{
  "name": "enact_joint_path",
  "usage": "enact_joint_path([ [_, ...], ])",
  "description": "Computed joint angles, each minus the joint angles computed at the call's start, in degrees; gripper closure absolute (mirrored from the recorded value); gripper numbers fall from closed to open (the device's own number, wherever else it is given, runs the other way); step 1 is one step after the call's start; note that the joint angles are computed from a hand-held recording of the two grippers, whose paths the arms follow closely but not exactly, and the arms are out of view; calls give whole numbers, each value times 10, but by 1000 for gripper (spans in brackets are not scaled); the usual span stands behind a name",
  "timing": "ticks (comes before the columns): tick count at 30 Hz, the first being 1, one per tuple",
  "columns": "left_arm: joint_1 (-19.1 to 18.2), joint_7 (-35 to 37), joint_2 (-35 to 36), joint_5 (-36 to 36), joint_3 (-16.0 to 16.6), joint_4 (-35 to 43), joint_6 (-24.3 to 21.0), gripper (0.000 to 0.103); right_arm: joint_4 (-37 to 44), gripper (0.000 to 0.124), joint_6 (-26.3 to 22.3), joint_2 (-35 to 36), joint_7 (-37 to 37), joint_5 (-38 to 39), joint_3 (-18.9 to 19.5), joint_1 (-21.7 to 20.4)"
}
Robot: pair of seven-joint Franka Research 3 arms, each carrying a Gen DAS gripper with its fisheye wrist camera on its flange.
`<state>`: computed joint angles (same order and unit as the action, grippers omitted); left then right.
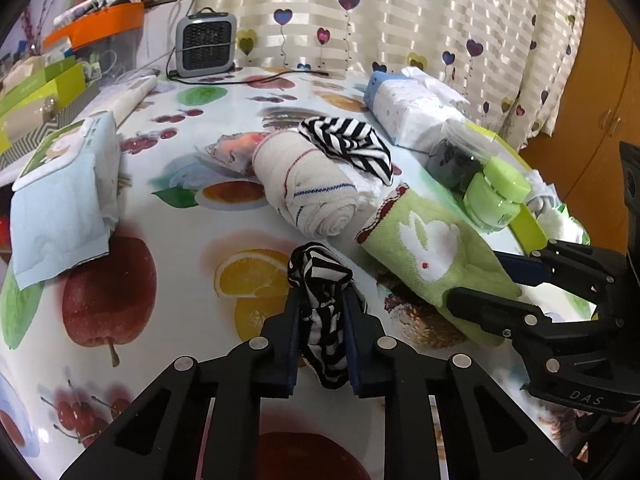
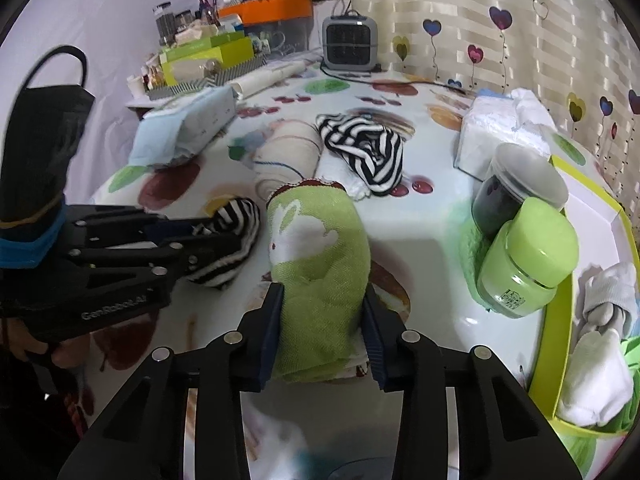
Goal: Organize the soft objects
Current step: 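Grasp the striped sock with the left gripper while the right gripper grasps the green rabbit towel, then lift the striped sock and green rabbit towel and carry both toward the white box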
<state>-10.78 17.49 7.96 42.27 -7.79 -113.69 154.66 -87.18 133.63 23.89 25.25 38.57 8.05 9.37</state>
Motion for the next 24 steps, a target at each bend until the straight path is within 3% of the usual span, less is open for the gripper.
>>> enact_joint_path([
  [14,8,-120,-52,111,-9,-18,-9,86,-51,86,27,-60,-41,80,3,-9],
  [24,9,-120,-46,121,-17,-1,-12,86,-56,86,26,-71,-48,108,-5,-8],
])
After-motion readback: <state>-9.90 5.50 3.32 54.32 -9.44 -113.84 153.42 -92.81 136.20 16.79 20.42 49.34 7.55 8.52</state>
